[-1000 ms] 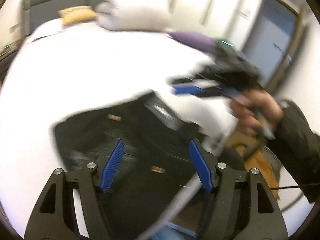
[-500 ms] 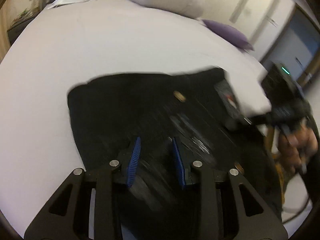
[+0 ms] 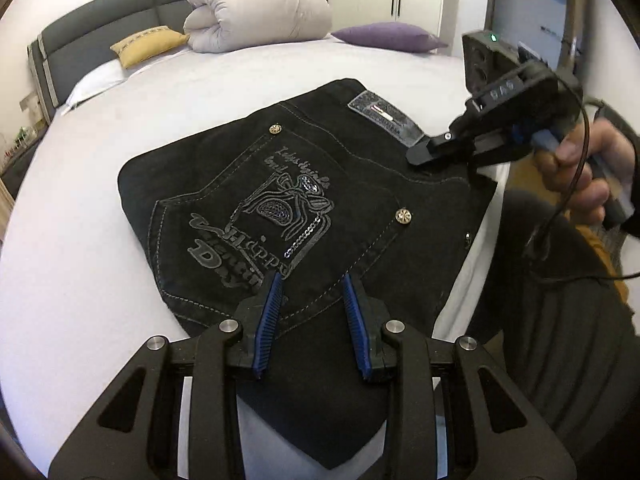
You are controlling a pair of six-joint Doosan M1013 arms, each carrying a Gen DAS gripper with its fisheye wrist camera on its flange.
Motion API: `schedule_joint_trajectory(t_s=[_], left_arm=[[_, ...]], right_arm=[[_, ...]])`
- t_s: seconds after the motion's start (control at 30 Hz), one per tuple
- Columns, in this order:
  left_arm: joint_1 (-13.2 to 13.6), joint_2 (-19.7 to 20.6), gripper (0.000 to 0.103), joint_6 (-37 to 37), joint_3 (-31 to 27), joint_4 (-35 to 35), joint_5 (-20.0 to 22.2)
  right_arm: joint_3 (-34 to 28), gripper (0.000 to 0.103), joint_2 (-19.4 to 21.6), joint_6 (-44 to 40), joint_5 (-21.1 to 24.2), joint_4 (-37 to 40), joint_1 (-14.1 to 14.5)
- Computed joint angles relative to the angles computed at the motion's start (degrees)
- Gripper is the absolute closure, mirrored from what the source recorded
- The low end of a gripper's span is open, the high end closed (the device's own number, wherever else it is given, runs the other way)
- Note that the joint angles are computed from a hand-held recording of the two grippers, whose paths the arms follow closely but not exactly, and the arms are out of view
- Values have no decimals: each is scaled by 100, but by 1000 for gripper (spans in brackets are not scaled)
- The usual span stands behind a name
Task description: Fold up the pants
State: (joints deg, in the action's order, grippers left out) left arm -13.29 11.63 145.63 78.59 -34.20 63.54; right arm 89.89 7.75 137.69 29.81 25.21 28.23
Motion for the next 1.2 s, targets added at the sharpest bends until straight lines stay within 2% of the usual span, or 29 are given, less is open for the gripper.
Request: schedule_joint_trajectory(t_s=[0.03,0.07,0.1,0.13,0.17,0.2,0.23,0.27,0.3,0.37,0.5,0.6,0.67,0.73,0.77,0.8,0.87,0.93,1.07,1.2], left_arm=[[30,33,73,-84,-104,15,148],[68,34,73,-237,-280,76,355],[38,22,73,-413,-345,142,429],[81,15,71,-550,-442,113,443],[157,-47,65,-583,-453,-6,370],[248,-93,57,-630,-481,-170,263],[351,-100,33,-768,-527,-331,119],[430,-65,17,-980,-595,-450,24],[499,15,17,-1228,-704,-547,62],[639,274,17,-1903,-1036,-532,544],[761,828,17,-3185,-1552,-700,1519],[810,1102,17,-3638,-1738,-974,2104],[836,1292,17,-3860,-1856,-1189,2533],[863,1373,18,-3920,-1915,-1319,2626],[872,1431,20,-3983,-1984,-1376,2699],[889,1474,23,-4043,-2045,-1417,2780],[826,1606,49,-4257,-2250,-1365,2961],[839,1664,70,-4378,-2332,-1246,3047],[926,1738,85,-4449,-2399,-1473,3153],[1003,1850,87,-4409,-2787,-1651,3266]], right_arm=[[-75,103,-6,143,101,-205,14],[-158,96,-27,267,199,-409,24],[-154,74,-79,339,134,-513,35],[-125,59,-151,577,-33,-781,68],[-73,35,-254,1041,-273,-1350,101],[-44,24,-316,1362,-363,-1762,108],[-15,22,-366,1496,-391,-1958,78],[-46,21,-362,1462,-262,-1880,-6],[-94,21,-327,1405,-125,-1754,-59],[-145,21,-223,636,66,-882,-240],[-308,31,77,-148,609,199,-472],[-262,34,137,-688,484,907,-584],[-349,36,235,-991,597,1227,-624],[-422,44,325,-1193,784,1479,-666],[-486,51,388,-1181,895,1512,-677],[-564,60,450,-1075,1040,1439,-684],[-672,65,535,-1060,1180,1388,-670],[-830,72,614,-851,1318,1054,-603],[-934,80,587,-414,1284,507,-473],[-1337,83,684,-428,1308,207,-413]])
